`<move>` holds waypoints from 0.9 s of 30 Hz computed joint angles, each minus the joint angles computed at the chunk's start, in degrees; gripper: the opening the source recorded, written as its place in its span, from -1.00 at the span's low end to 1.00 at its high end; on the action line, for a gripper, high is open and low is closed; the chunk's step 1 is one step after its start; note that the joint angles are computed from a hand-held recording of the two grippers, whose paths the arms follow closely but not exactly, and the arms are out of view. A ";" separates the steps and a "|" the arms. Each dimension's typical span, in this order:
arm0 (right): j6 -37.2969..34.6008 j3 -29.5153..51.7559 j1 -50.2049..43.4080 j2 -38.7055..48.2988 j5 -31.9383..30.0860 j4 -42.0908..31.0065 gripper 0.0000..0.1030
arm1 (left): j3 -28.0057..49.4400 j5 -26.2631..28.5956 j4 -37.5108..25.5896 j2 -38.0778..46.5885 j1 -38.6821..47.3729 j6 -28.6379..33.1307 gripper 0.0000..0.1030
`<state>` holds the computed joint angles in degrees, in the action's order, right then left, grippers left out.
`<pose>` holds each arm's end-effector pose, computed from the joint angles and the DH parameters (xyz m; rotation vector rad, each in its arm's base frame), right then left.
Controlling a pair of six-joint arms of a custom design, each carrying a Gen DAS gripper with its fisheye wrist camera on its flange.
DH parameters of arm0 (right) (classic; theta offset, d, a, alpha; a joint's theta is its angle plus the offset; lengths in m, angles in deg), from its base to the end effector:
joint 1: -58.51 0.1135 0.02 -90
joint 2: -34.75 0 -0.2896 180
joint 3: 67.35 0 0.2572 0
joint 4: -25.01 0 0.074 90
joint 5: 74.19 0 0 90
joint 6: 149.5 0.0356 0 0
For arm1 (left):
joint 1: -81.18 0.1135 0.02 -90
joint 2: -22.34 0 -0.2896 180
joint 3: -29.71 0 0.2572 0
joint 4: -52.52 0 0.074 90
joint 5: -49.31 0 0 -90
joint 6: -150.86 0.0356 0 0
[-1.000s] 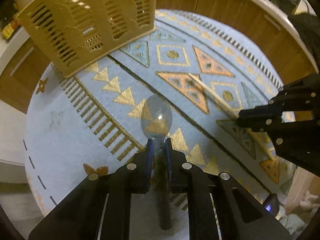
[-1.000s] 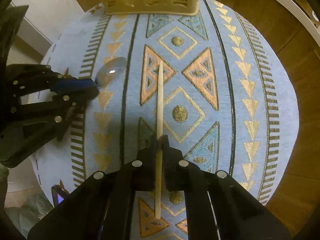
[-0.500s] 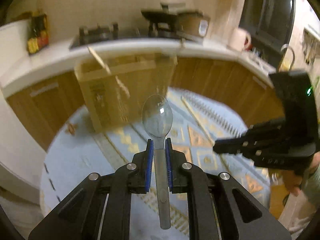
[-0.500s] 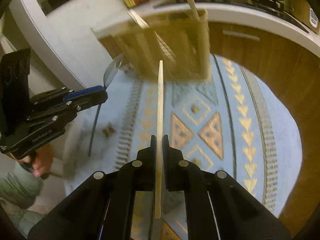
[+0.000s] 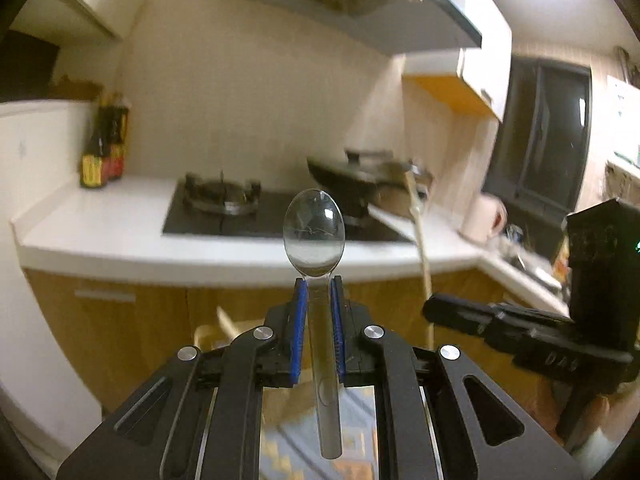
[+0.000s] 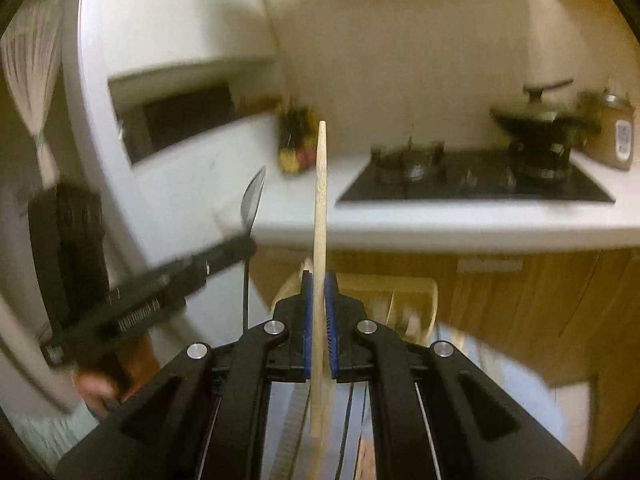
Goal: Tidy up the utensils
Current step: 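Lift the spoon and chopstick and carry them over the tan basket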
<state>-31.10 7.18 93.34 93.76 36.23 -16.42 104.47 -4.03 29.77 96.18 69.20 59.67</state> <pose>0.1838 0.1128 0.3837 0.1128 2.0066 0.3490 0.2810 -0.0814 0.3577 0.6035 1.8539 -0.7738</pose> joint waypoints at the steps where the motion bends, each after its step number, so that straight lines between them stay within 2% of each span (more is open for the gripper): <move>1: -1.41 0.50 -0.48 0.42 2.74 2.04 -0.91 | -0.59 -0.94 4.13 0.49 -0.69 -2.70 -0.81; 3: -3.55 0.75 -1.48 0.87 6.05 4.93 -0.91 | -0.82 -1.19 9.10 1.62 -1.17 -6.60 -0.81; 6: -6.08 -0.87 -3.15 1.89 9.65 11.44 -0.91 | -3.15 -4.43 18.63 3.47 -2.95 -12.34 -0.81; 8: -9.06 -4.14 -4.48 2.57 11.69 18.39 -0.91 | -4.86 -6.75 23.66 4.51 -4.29 -14.36 -0.81; 9: -9.32 -4.65 -3.91 2.12 12.84 18.73 -0.91 | -5.43 -8.04 25.47 5.07 -4.89 -14.70 -0.81; 13: -10.28 -9.84 -8.59 3.65 9.23 26.33 -0.91 | -8.10 -13.86 31.86 7.43 -7.68 -14.47 -0.81; 18: -9.70 -13.05 -11.70 5.37 7.58 30.50 -0.91 | -9.12 -17.13 36.03 10.95 -9.25 -14.17 -0.81; 27: -10.03 -15.00 -15.63 10.84 3.23 36.46 -0.91 | -8.94 -17.75 38.50 15.34 -9.14 -14.02 -0.80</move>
